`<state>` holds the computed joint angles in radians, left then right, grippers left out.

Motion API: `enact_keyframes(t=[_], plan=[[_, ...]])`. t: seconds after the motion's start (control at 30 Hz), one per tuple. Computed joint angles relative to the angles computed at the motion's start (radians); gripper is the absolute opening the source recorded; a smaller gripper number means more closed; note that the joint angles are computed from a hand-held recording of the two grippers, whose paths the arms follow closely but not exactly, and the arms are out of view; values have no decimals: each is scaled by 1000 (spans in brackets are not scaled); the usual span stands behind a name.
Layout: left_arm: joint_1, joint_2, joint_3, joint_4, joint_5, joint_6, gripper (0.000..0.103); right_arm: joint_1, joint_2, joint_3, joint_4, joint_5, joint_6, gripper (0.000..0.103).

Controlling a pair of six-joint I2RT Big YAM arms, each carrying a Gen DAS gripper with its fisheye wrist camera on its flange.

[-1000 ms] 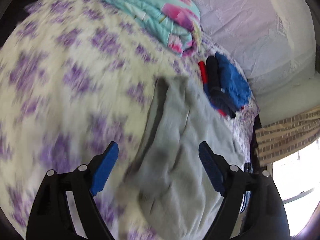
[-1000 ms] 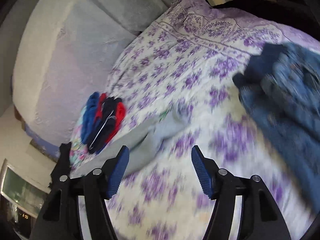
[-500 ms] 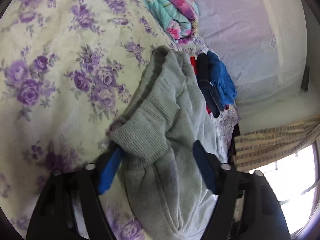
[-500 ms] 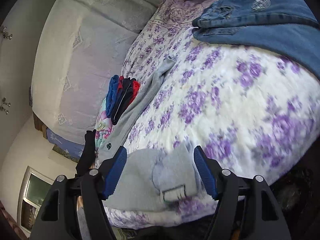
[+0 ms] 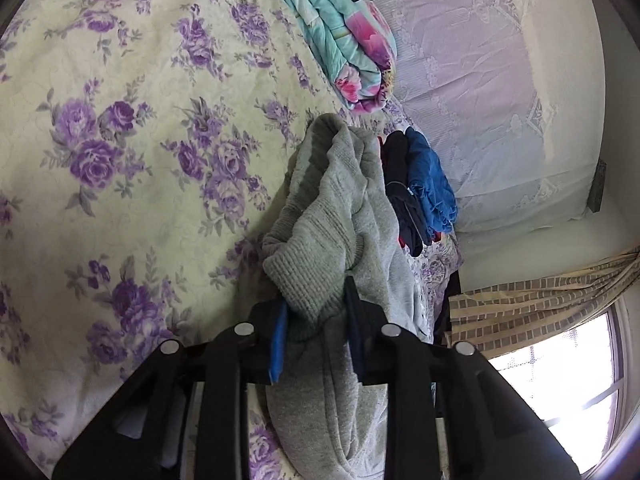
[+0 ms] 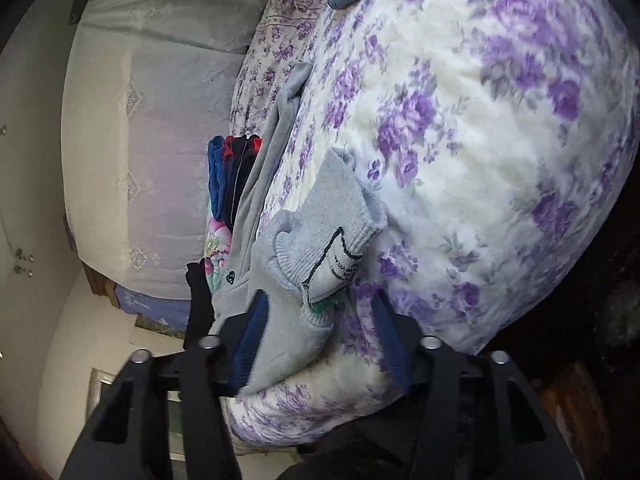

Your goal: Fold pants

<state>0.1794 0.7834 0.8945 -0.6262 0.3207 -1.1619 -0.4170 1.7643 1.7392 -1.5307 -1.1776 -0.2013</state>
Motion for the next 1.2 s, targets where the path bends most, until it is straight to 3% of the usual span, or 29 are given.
enact_keyframes(t=[0.07,0.1,0.17,0.23,0.3,0.43,0.5,0.57,0.67,0.73,0.77,0.83,0.97,1.0,1.03,1.07,1.1,1.13,1.17,1.2], plan=[[-2,-1,5,-7,-5,0,24,20,2,-15,71,-26,50,13],[1,-1,8,-10,-3,-1,24,28,-4,-18,114,-18,85,13],[5,-13,13,-13,-8,-20,24,46,17,54,89,-20,59,12],[6,-32,20,-17,-22,-39,23,63,74,217,25,-37,23,12],[-5,-63,21,-10,-46,-63,23,82,149,430,-12,-73,42,12],[-105,-146,23,-29,-158,-104,22,96,300,817,82,-99,233,11],[-182,-190,11,-53,-229,-123,22,85,378,947,54,-101,269,10],[-257,-234,-21,-67,-296,-145,22,67,385,910,34,-75,240,10],[-325,-296,-98,-72,-341,-194,23,42,345,678,-11,36,156,10],[-312,-333,-176,-48,-305,-245,23,27,322,542,19,113,139,8],[-298,-355,-211,-17,-282,-261,23,16,318,505,29,66,115,5],[-269,-379,-235,27,-243,-241,23,6,293,499,48,83,96,9],[-327,-329,-114,-126,-332,-96,29,5,200,457,233,178,126,12],[-352,-312,-77,-179,-383,-68,32,5,180,449,276,185,136,12],[-402,-298,-29,-269,-504,-64,43,11,170,445,293,178,134,12],[-459,-278,21,-375,-641,-94,63,19,178,472,267,160,112,12],[-508,-268,56,-460,-784,-133,69,28,181,490,232,142,82,12],[-525,-270,76,-494,-853,-153,71,44,182,500,204,129,54,12],[-509,-273,87,-479,-834,-141,71,62,184,515,176,121,34,12],[-473,-277,89,-413,-762,-98,71,87,195,538,129,110,-1,12]])
